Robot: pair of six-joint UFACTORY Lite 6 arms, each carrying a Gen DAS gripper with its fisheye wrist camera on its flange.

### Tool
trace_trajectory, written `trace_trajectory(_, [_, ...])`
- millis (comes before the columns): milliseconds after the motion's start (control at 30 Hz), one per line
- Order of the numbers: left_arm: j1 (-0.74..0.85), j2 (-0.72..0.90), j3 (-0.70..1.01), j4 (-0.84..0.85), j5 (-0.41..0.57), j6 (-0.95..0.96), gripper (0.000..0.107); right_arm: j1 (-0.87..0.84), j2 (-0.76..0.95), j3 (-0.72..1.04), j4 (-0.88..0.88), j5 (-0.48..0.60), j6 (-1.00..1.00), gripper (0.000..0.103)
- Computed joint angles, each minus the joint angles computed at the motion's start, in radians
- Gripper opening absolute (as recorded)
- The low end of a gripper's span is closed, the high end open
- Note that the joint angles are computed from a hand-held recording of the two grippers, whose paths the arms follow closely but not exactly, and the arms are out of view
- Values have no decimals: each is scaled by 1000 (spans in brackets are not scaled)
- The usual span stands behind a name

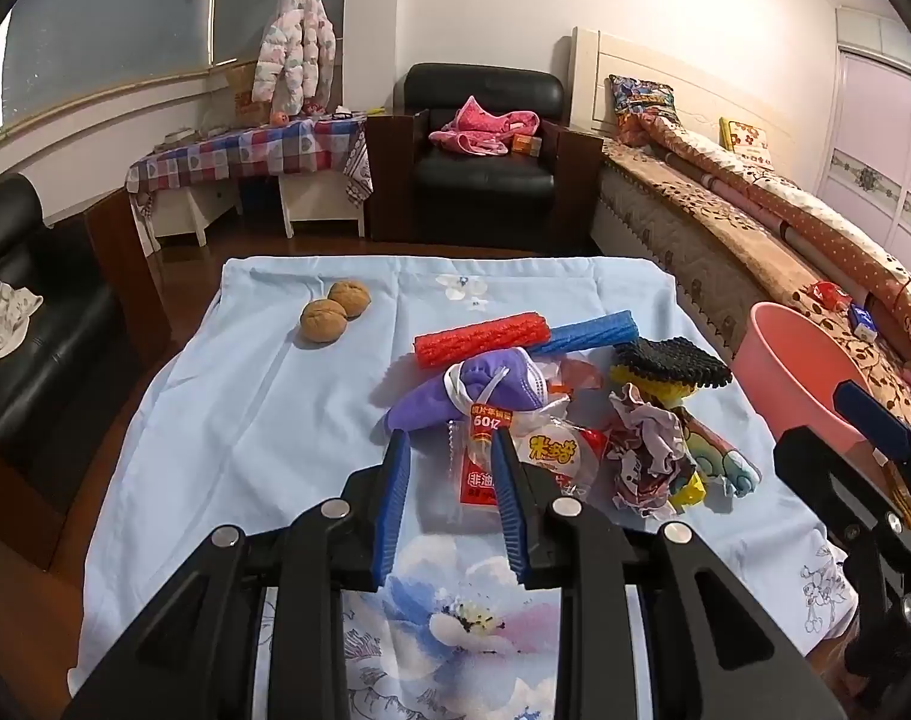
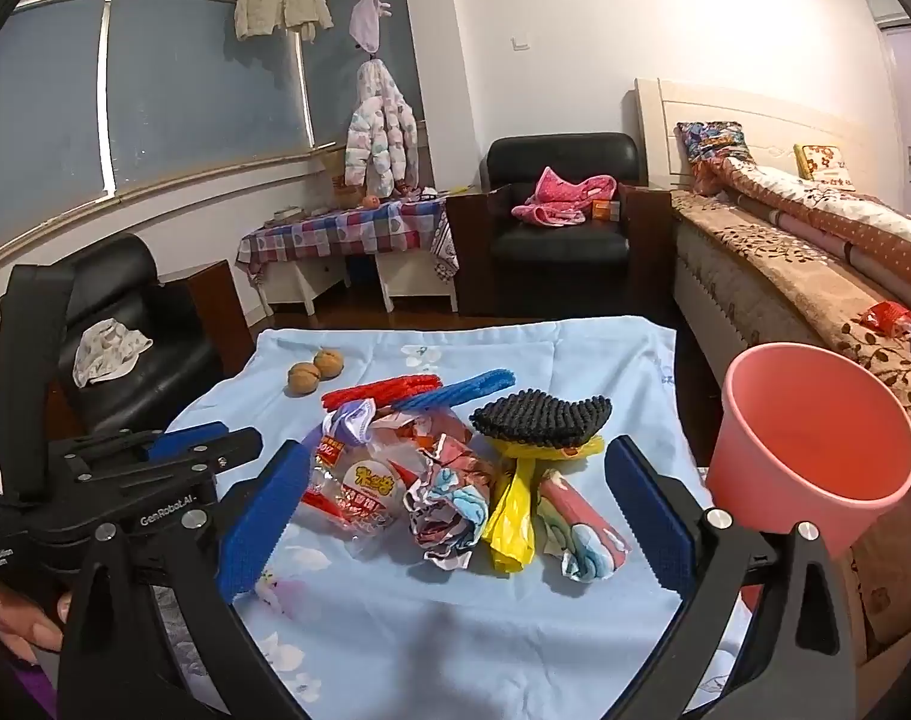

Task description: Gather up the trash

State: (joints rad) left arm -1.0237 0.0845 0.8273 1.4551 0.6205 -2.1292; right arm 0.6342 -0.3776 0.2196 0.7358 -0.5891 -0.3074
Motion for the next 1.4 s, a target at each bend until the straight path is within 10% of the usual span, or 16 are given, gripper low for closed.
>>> trace_trajectory(1400, [38,45,5,21,-83,-28,27,-36,49,-11,-173,-14,139,93])
